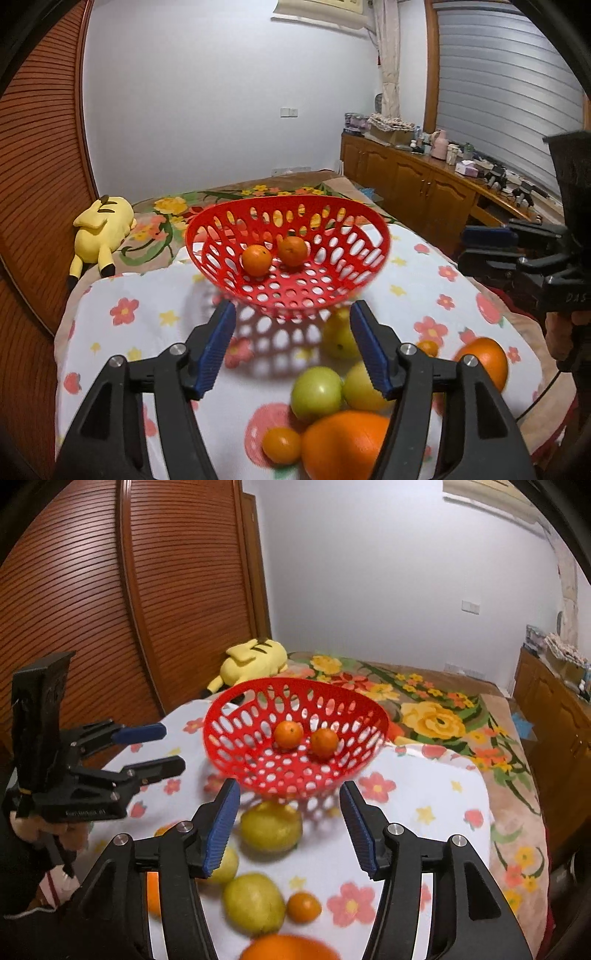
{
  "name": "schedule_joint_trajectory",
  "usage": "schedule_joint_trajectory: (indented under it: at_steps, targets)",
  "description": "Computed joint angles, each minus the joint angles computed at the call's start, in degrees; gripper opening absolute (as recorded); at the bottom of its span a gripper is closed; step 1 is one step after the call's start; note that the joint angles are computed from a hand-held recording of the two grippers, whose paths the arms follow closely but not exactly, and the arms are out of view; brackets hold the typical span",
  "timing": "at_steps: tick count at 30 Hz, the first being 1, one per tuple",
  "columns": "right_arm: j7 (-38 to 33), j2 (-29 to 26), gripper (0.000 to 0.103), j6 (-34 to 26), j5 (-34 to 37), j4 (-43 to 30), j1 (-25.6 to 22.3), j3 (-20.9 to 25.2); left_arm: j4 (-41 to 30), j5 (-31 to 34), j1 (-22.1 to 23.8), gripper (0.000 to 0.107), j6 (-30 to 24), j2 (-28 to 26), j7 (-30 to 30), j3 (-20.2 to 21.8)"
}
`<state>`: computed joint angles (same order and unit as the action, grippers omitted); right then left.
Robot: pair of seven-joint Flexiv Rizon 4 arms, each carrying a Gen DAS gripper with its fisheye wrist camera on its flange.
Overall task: Organize fruits
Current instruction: 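Close the right tool on a large orange while the left tool grasps another large orange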
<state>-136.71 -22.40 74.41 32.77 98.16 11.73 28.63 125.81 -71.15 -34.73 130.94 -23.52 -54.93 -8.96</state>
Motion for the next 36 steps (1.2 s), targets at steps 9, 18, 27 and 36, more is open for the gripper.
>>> schedule_joint_trajectory:
  at_steps: [9, 18, 27, 36]
  targets:
    - [-6.66, 4.21, 0.065, 2.37, 9.89, 7.19, -4.18, 2.41, 4.69, 2.25, -2.71, 0.07, 2.48, 0.55, -5.98, -1.05]
    - [-8.68, 4.74, 0.077, 9.11, 12.74, 13.2, -0.88, 0.06, 7.23, 4.27, -4.29, 0.071, 2.24, -0.64, -12.58, -1.06]
    - [-3.78, 2.13, 0.084, 11.99, 7.81, 15.34, -2.98, 2.31, 7.57, 6.83, -4.97, 0.071, 0.21, -1.49, -15.89, -0.26]
    - [5.55, -0.11, 0.09, 18.98, -1.66, 19.2, 1.21, -1.04, 5.96, 4.98, -6.44, 0.072, -1.33, -2.86, -14.16, 0.44]
